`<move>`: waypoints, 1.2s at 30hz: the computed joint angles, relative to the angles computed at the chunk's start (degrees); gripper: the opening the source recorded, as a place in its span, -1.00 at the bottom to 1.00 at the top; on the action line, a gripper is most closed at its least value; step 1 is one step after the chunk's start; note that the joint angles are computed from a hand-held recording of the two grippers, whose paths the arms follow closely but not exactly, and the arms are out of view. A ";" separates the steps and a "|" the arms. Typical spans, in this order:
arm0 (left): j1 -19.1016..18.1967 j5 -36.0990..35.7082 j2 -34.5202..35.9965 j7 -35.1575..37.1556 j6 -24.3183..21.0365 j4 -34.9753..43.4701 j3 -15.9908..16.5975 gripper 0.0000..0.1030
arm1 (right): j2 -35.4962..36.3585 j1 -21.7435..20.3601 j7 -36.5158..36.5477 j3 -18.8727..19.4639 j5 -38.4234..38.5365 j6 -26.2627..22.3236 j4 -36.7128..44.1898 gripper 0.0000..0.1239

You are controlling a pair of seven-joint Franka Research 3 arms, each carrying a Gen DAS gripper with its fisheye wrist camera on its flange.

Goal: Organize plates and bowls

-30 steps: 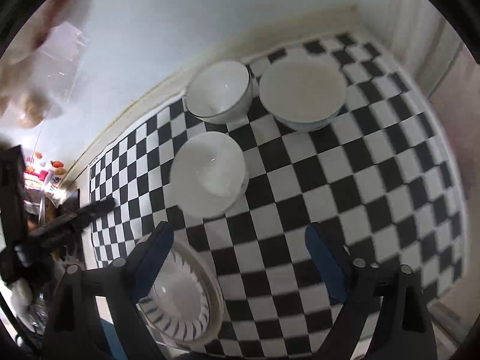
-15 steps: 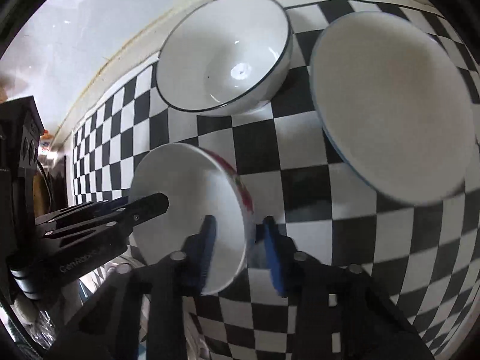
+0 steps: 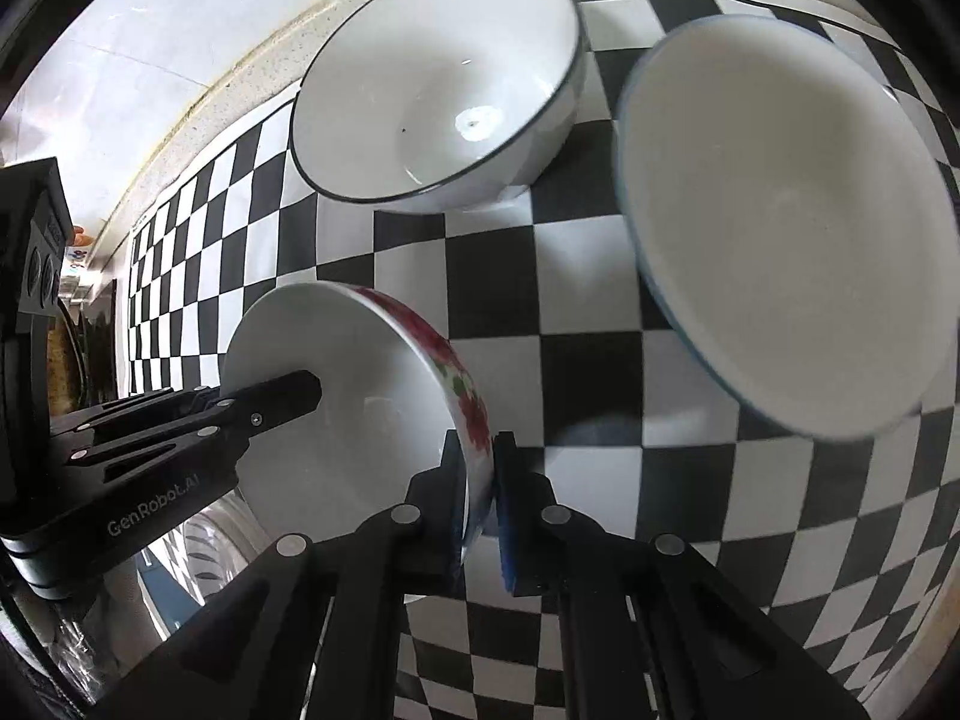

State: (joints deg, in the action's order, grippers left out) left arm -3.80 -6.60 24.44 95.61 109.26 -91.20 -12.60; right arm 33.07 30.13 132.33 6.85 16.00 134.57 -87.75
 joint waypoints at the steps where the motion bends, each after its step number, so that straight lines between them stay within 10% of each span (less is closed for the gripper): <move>1: 0.03 -0.23 -0.67 0.10 -0.09 -0.48 -0.16 -0.80 | -1.10 0.11 0.15 -0.05 -0.03 0.44 -1.29 -0.84; 19: -5.13 -4.75 -16.45 2.16 -0.97 -19.51 -1.21 -0.80 | -22.82 1.31 3.88 3.56 4.78 7.20 -31.56 -0.84; 36: -8.35 -4.95 -20.95 -0.88 -1.05 -27.42 -0.69 -0.80 | -21.10 2.33 1.87 4.92 8.45 7.07 -31.71 -0.83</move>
State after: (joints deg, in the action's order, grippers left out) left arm -12.14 -11.56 3.50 94.73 108.21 -118.62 -13.29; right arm 11.97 32.46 134.19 11.77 24.45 141.64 -119.46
